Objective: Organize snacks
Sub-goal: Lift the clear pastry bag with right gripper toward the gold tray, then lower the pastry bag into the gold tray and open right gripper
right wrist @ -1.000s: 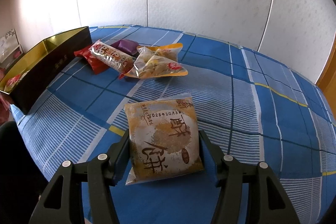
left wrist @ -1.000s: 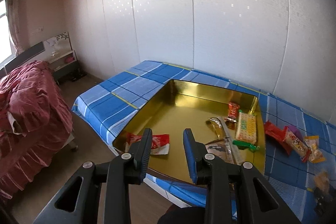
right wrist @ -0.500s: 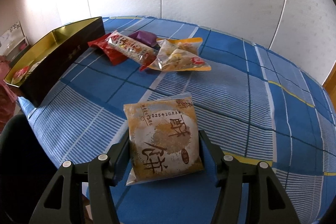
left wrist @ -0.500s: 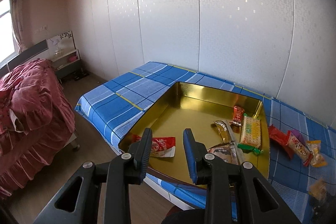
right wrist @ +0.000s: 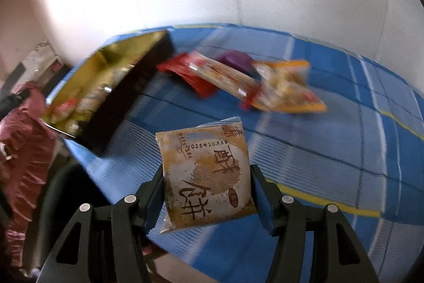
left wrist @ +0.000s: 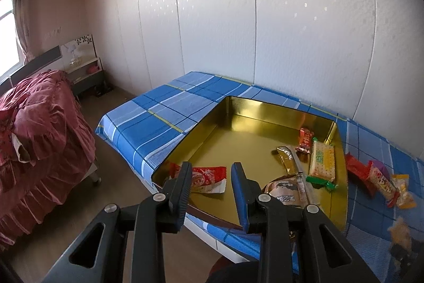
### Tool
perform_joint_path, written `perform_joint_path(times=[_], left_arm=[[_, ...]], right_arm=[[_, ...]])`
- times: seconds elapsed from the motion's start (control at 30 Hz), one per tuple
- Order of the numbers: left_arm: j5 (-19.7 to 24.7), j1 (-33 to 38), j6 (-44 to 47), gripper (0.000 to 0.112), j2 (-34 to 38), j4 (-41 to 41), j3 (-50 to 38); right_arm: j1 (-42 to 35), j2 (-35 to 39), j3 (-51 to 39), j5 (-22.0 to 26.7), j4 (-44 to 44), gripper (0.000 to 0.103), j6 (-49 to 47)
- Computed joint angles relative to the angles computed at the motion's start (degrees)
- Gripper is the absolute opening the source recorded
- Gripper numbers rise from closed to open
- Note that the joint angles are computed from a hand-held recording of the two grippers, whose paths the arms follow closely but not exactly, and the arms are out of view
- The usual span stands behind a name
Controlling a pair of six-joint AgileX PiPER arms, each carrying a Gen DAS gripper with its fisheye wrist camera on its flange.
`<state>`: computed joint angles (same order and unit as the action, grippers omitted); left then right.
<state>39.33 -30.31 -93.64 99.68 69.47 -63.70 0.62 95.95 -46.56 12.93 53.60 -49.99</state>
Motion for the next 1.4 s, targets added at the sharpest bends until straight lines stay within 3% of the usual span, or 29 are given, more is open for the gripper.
perform_joint_path(times=[0.17, 0.47, 1.0, 1.27, 1.4], left_arm=[[-0.73, 0.63, -0.71, 0.031, -0.09, 0.18, 0.70], [-2.02, 2.08, -0.87, 0.031, -0.01, -0.24, 1.36], [-2.69, 3.22, -1.87, 0.031, 0.45, -0.17, 2.07], [-3.43, 4.13, -1.65, 0.031, 1.07, -0.54, 2.12], [-3.65, 4.16, -1.24, 0.031, 1.28, -1.04, 1.92]], right_arm=[[4.80, 0.24, -6.34, 4.70, -9.00, 0.060, 8.59], [10.84, 4.19, -17.05, 10.51, -15.67, 0.061, 15.91], [16.89, 11.30, -29.65, 11.07, -26.02, 0.061, 27.27], [18.12, 16.66, -36.46, 12.34, -27.24, 0.061, 30.40], [19.79, 21.80, -42.19, 14.34, -34.05, 0.062, 35.35]])
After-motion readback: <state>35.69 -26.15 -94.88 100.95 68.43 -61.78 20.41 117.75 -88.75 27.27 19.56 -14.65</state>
